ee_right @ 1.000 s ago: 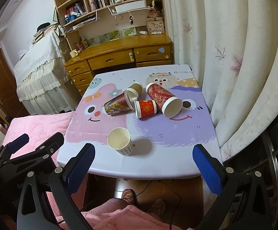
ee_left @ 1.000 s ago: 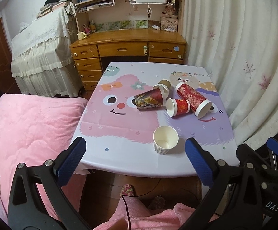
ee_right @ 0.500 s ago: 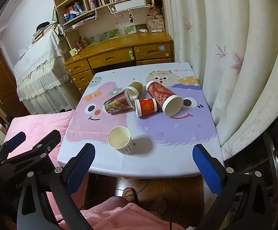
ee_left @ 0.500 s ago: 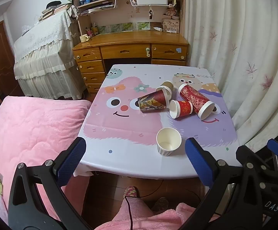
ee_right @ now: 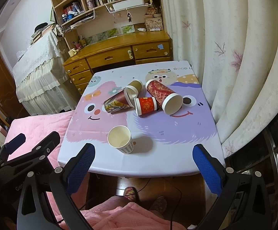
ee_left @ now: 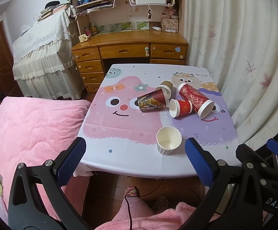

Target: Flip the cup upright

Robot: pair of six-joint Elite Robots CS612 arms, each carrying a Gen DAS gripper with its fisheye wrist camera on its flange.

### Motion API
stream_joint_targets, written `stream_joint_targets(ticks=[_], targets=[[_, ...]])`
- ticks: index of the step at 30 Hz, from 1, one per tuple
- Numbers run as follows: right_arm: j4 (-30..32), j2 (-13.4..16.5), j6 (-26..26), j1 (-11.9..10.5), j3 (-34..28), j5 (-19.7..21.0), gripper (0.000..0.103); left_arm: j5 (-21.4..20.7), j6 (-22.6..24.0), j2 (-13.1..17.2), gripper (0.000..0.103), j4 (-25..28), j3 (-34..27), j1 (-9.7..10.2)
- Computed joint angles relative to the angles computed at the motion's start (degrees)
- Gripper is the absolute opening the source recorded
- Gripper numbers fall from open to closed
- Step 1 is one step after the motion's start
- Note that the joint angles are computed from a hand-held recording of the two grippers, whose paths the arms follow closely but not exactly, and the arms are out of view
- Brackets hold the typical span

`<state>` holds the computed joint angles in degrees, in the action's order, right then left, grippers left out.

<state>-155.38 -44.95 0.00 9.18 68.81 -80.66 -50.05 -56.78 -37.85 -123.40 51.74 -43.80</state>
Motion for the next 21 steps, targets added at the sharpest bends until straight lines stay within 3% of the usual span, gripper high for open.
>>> stream_joint_targets(ticks=[21], targets=[[0.0, 0.04, 0.31, -0.12, 0.46, 0.17, 0.103, -0.11, 0.18, 0.57, 0.102, 0.38, -0.76, -0.02]])
